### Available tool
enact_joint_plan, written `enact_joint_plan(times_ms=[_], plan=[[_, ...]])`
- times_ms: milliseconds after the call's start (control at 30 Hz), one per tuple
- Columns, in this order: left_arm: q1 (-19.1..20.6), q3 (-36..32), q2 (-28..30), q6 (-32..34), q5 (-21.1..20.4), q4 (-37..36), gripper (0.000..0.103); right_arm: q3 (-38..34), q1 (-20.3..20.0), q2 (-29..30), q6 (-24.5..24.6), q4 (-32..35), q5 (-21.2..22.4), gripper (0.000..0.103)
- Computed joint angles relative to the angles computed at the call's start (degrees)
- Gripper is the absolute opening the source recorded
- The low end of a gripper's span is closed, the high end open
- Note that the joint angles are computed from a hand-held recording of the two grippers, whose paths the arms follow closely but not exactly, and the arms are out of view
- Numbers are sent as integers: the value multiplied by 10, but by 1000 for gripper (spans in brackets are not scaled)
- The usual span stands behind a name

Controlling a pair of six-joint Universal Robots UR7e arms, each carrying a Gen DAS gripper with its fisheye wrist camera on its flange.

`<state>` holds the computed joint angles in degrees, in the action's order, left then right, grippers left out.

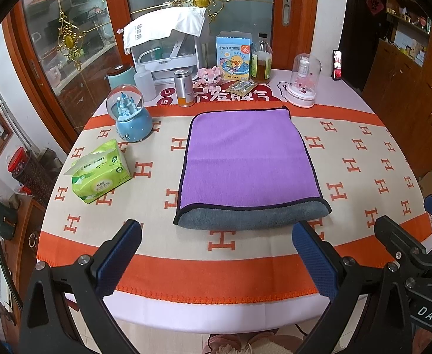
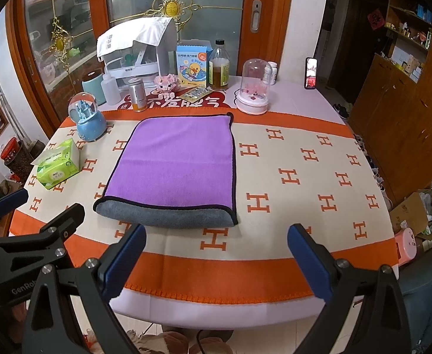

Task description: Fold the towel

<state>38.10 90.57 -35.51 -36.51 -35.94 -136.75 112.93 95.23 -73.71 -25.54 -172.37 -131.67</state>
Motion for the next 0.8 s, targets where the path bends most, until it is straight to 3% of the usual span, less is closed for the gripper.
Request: enact_joint_plan(times_ms=[800], plan=[[1, 2, -1, 3, -1, -4, 102, -1, 3, 4, 0, -3, -5, 97]])
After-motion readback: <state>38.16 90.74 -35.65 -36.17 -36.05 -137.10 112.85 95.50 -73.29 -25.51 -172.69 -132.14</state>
